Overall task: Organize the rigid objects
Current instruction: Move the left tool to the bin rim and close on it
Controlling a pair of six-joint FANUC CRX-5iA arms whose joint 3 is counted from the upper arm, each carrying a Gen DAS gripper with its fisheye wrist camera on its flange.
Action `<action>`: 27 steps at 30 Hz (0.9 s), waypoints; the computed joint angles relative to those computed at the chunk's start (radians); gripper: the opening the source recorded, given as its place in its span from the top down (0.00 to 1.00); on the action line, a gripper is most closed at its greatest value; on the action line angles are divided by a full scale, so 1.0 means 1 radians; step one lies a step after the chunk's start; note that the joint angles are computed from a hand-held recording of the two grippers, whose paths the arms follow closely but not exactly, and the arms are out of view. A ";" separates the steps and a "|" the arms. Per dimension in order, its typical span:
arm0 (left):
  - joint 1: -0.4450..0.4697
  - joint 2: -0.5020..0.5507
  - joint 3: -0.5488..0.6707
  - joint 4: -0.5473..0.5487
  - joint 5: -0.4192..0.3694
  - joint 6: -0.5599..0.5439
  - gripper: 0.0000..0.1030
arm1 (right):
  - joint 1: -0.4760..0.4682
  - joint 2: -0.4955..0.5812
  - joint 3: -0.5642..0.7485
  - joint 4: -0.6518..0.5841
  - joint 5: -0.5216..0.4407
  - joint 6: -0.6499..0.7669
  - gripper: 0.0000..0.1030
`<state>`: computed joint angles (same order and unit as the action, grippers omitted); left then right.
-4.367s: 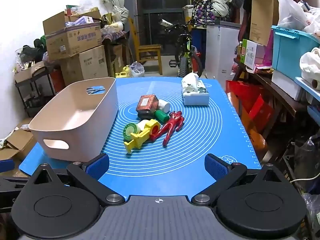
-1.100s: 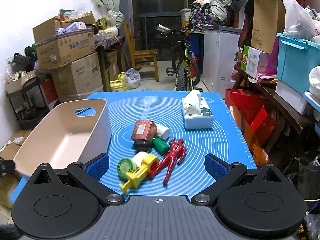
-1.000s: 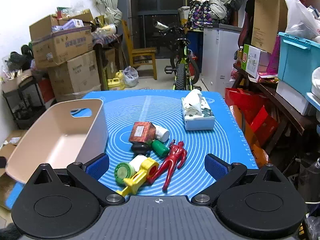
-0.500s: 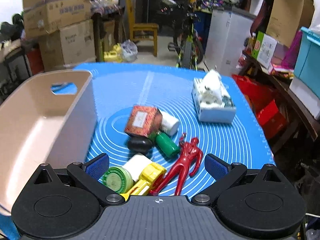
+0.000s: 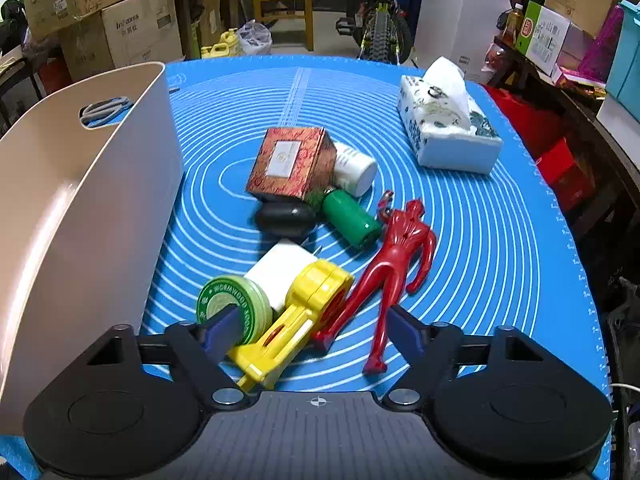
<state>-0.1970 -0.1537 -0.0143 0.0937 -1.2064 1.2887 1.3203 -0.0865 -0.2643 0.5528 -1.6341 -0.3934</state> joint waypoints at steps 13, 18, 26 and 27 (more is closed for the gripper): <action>-0.026 0.018 0.016 -0.011 -0.026 -0.008 0.78 | -0.008 -0.032 -0.012 -0.034 0.047 -0.054 0.42; -0.027 0.024 0.011 0.005 -0.028 -0.014 0.90 | -0.032 -0.042 -0.027 -0.048 0.084 -0.076 0.55; -0.026 0.027 0.008 0.012 -0.025 -0.015 0.93 | -0.050 -0.041 -0.032 -0.051 0.094 -0.092 0.55; -0.026 0.026 0.008 0.012 -0.025 -0.015 0.93 | -0.050 -0.038 -0.029 -0.051 0.092 -0.089 0.55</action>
